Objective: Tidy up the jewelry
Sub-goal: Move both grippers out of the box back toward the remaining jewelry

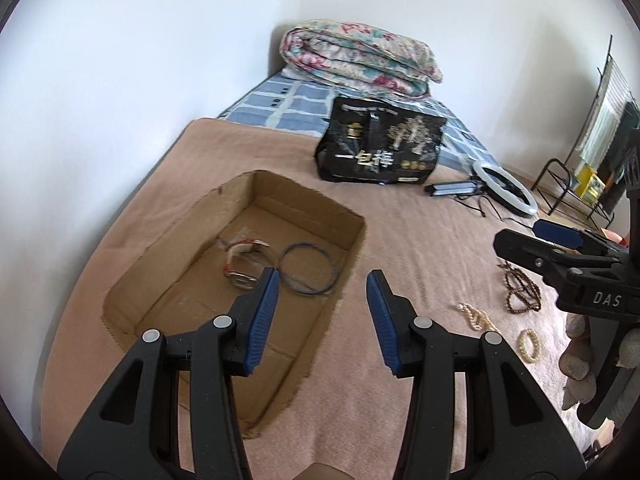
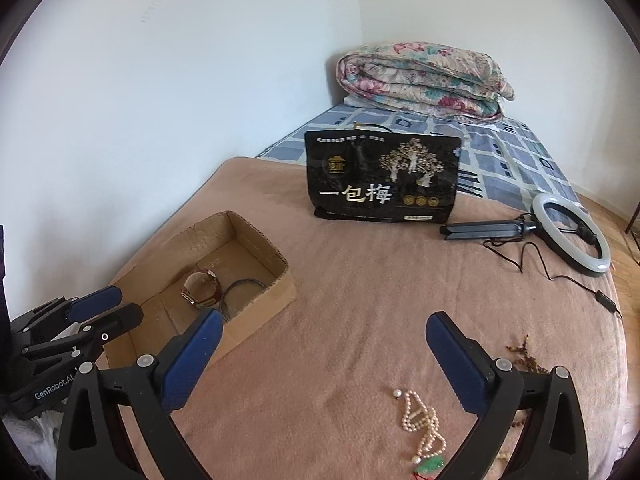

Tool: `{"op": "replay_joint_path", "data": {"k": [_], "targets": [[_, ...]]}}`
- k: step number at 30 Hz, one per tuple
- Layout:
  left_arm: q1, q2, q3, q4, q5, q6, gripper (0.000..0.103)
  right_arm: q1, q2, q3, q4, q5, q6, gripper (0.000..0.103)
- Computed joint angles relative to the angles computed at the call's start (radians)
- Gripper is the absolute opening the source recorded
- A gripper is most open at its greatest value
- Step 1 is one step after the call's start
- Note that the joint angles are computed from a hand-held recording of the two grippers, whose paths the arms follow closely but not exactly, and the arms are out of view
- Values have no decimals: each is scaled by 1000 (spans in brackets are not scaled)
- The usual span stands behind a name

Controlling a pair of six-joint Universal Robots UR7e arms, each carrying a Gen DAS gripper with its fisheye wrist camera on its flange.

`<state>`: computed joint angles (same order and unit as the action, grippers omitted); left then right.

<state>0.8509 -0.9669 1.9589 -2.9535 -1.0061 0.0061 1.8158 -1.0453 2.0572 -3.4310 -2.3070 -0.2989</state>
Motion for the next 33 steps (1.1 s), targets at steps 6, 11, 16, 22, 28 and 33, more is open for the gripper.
{"op": "replay_joint_path", "data": {"k": [6, 11, 16, 22, 28, 33], "targets": [[-31, 23, -1, 24, -49, -31, 46, -5, -122, 133, -69, -65, -11, 103], [-62, 53, 3, 22, -76, -18, 47, -13, -227, 241, -120, -124, -20, 103], [-96, 88, 5, 27, -104, -8, 47, -47, -332, 335, -119, -150, 8, 103], [-125, 120, 7, 48, -125, 0, 47, -130, -424, 417, -110, -141, 47, 103], [-135, 145, 0, 72, -136, -4, 47, -217, -428, 455, -131, -126, 24, 103], [-133, 168, -14, 96, -144, -6, 47, -278, -414, 474, -131, -85, 0, 103]]}}
